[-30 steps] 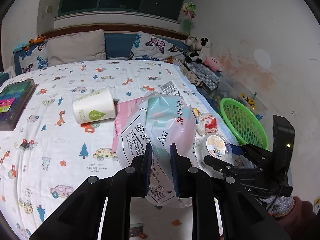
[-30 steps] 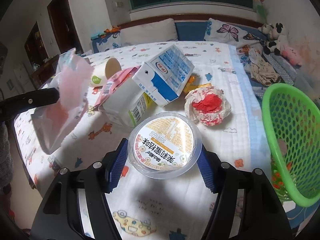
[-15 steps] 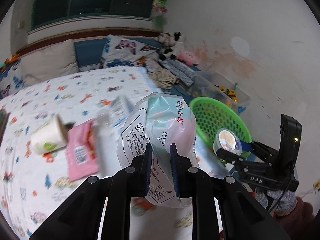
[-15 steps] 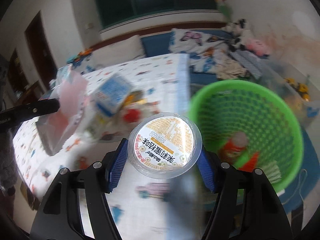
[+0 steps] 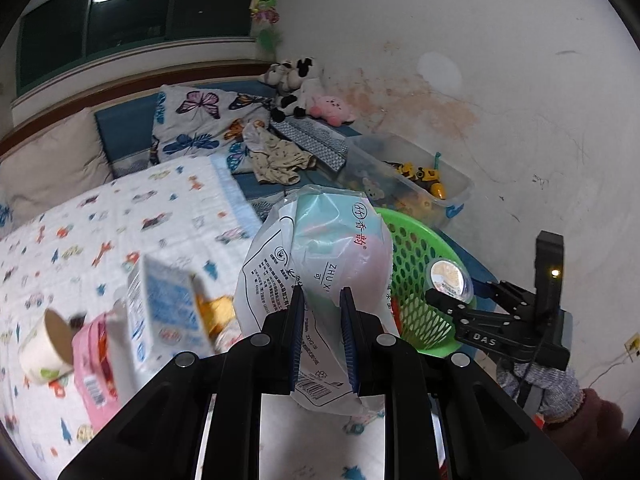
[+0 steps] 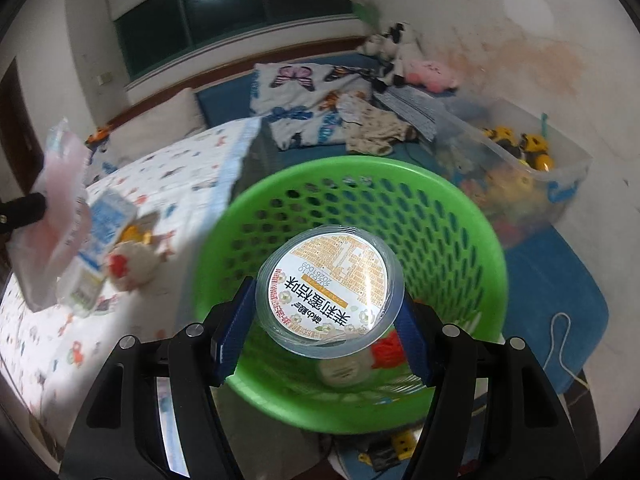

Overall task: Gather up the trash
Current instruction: 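Carry the round tub over the basket and release it with the right gripper, then lower the clear plastic bag into the green basket and open the left gripper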

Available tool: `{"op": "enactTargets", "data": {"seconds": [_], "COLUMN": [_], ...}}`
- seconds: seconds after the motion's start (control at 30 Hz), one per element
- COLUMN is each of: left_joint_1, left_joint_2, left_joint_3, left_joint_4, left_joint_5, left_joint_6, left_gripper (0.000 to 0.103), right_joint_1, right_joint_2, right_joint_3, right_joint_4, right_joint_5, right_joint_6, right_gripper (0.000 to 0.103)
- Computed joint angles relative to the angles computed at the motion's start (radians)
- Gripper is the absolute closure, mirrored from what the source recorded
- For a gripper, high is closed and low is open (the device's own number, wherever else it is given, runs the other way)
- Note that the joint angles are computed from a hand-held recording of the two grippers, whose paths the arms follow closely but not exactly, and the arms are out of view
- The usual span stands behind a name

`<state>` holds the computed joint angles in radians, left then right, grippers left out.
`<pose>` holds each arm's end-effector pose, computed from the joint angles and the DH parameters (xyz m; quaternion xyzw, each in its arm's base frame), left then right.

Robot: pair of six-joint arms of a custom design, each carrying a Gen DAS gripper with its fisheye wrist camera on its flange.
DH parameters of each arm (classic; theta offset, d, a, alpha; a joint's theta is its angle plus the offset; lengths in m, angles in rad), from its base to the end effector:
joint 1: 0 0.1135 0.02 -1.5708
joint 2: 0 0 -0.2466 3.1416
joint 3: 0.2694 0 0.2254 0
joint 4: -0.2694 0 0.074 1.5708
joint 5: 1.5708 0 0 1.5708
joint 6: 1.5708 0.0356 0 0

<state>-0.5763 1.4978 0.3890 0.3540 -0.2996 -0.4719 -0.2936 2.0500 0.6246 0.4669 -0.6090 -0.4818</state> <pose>0.1996 -0.1172 0.1177 -0.0118 0.9095 -0.0777 0.4082 0.2776 -0.0627 0.0416 -0.1754 0.8971 0.1560 0.3743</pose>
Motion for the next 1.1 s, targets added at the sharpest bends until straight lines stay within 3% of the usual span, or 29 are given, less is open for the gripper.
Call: {"op": "enactTargets", "data": {"seconds": [0.33, 0.87, 1.1], "left_joint_1": [0.005, 0.0, -0.004], "left_joint_2": [0.201, 0.574, 0.64], "left_joint_3": [0.175, 0.539, 0.596], "left_joint_4": [-0.005, -0.071, -0.082], "left_joint_5": [0.036, 0.096, 0.112], "left_joint_6": [0.038, 0.028, 0.014], "left_gripper": [0.085, 0.085, 0.084], "right_joint_1": [-0.026, -0.174, -0.207], "right_joint_2": [0.072, -0.06, -0.066], "right_joint_3": [0.083, -0.093, -0.134], "right_joint_4": [-0.017, 0.045, 0.062], "right_joint_5": [0.004, -0.096, -0.125], "right_joint_6": [0.022, -0.045, -0.064], "right_gripper": [0.029, 0.028, 0.028]}}
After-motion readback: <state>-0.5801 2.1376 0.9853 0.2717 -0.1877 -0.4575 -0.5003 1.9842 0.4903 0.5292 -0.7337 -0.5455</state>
